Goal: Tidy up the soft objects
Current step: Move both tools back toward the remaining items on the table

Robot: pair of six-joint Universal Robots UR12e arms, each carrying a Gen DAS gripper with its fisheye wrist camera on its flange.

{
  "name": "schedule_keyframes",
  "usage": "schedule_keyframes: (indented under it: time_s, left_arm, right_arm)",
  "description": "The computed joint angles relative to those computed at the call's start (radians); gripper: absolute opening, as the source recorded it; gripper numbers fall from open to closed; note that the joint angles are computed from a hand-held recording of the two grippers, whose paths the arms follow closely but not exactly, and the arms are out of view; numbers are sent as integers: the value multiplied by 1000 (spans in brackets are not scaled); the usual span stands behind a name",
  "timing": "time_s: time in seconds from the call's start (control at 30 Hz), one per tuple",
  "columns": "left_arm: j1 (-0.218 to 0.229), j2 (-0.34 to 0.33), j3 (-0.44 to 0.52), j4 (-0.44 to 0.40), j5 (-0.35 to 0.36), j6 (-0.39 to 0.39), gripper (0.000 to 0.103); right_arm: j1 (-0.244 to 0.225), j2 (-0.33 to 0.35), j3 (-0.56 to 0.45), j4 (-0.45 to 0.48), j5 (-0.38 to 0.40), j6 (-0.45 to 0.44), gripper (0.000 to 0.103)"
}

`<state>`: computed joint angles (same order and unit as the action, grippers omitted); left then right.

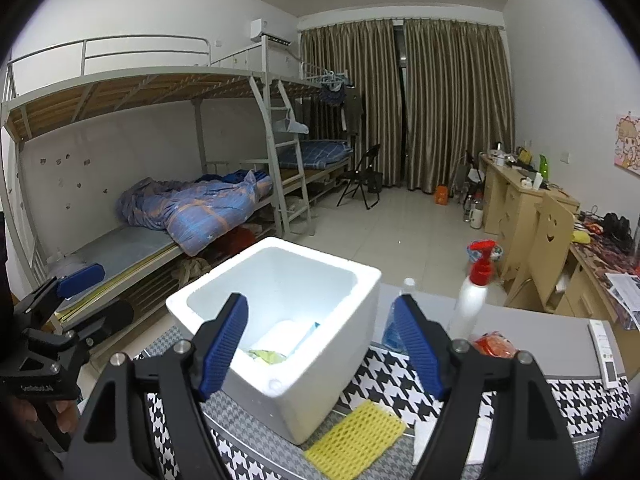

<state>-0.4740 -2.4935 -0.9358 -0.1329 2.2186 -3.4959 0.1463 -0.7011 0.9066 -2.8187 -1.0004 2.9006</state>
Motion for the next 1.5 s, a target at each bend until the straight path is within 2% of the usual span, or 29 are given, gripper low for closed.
schedule_keyframes:
  time_s: [0.2, 0.83, 1.2, 1.5]
  left_arm:
    - [-7, -18, 34, 0, -28, 21, 102]
    - [-20, -76, 136, -12, -143, 93, 102]
    - [-25, -110, 198, -58, -227, 117, 102]
    - [-34, -141, 252, -113, -255, 118, 102]
  right_arm:
    - [-12, -17, 50, -81, -16, 26, 95]
    - [-56, -58, 155, -198, -65, 90, 96]
    - [-77, -86, 219, -241, -107, 97, 96]
    - [-98, -105, 270, -261, -120, 97, 96]
